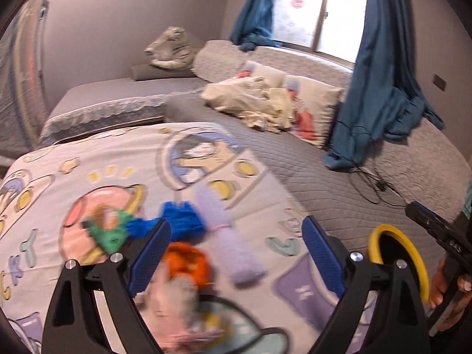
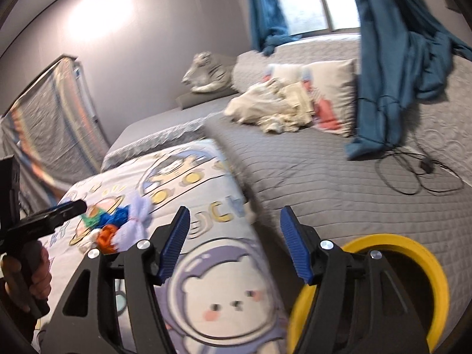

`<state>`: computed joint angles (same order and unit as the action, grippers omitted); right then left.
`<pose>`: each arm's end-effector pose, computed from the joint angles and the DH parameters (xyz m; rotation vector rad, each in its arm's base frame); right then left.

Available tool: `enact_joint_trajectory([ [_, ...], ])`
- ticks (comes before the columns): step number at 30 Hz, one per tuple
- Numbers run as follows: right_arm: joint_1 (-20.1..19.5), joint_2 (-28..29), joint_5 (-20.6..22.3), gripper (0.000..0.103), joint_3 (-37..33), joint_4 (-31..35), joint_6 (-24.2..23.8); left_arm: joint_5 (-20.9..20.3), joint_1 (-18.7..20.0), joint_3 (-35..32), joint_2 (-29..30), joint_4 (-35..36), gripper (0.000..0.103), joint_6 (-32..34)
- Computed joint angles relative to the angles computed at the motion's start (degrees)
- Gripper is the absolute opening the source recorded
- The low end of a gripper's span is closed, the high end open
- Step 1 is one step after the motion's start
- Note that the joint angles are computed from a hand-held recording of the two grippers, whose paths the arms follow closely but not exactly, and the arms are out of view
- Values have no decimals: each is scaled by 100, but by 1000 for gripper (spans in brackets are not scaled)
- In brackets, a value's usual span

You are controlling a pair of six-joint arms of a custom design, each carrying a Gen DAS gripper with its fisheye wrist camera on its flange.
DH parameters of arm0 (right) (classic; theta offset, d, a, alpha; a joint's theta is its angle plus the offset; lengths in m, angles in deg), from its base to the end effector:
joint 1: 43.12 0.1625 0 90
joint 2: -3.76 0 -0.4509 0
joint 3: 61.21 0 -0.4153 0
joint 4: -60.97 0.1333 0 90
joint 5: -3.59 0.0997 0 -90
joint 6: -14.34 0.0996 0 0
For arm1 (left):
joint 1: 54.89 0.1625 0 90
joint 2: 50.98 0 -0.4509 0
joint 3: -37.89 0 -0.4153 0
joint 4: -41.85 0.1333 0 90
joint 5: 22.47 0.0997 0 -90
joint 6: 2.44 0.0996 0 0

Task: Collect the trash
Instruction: 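Move both open tools back over the remaining trash on the bed, then grasp the green snack packet with the left tool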

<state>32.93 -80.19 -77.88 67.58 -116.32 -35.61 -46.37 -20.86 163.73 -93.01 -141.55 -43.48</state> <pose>0.0275 -0.5035 0.3127 0.9079 -2.5413 0.9954 -0.2762 -0.4572 0.0283 0.1674 2.2058 -1.1992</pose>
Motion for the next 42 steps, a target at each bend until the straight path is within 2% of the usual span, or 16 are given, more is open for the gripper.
enact_joint_trajectory([
  [6,481,555,-374,60,111,-166,-199,213,187,541,-610,541,87,-689],
  [9,673,829,-547,60,97,-229,-261,224,304,709,-797,590,87,-837],
  [20,1131,1655,-1097,60,-199,-178,-270,99,795,823,-972,482,87,-679],
  [37,1329,2401,-1495,60,-666,102,-24,-44,1247,661,-929,327,86,-364],
  [39,1330,2420,-1502,60,-646,79,-74,-50,1279,629,-905,344,84,-313],
  [42,1340,2449,-1495,60,-654,119,-87,-132,1327,608,-890,343,73,-294],
])
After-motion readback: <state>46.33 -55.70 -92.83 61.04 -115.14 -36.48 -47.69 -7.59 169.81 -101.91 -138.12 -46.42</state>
